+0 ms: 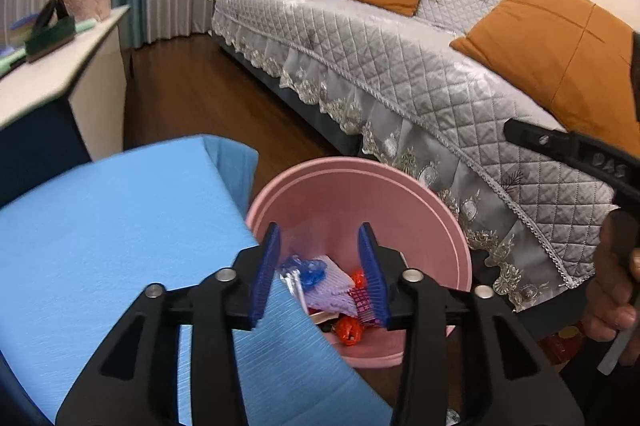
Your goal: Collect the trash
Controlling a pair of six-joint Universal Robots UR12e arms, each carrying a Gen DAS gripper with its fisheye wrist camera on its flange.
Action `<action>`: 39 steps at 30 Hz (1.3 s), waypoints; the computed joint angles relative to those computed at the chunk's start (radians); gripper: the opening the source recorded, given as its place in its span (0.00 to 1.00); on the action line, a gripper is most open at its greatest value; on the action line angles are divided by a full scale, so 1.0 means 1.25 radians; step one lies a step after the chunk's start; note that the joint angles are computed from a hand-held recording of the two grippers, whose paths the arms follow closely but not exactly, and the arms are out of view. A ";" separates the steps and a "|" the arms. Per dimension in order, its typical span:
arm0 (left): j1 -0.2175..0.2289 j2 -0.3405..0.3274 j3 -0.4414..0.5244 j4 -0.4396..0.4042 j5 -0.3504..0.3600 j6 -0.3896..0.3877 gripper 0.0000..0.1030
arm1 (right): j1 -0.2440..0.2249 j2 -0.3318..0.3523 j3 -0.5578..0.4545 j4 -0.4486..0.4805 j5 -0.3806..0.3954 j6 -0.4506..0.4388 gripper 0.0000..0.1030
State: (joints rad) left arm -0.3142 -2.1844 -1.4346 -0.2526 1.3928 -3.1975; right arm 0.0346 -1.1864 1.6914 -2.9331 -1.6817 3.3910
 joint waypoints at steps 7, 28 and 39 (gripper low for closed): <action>0.012 0.076 -0.076 0.068 0.028 -0.010 0.74 | 0.019 -0.023 0.019 -0.059 -0.003 -0.008 0.88; 0.039 0.314 -0.388 0.219 0.267 -0.088 0.92 | 0.143 -0.138 0.143 -0.136 0.000 -0.060 0.95; 0.039 0.384 -0.493 0.208 0.308 -0.161 0.92 | 0.209 -0.169 0.203 -0.110 -0.052 -0.056 0.95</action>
State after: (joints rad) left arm -0.2654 -1.7044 -2.0513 0.0075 1.7776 -3.3987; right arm 0.2957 -1.3977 1.9448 -3.0710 -1.7473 3.3210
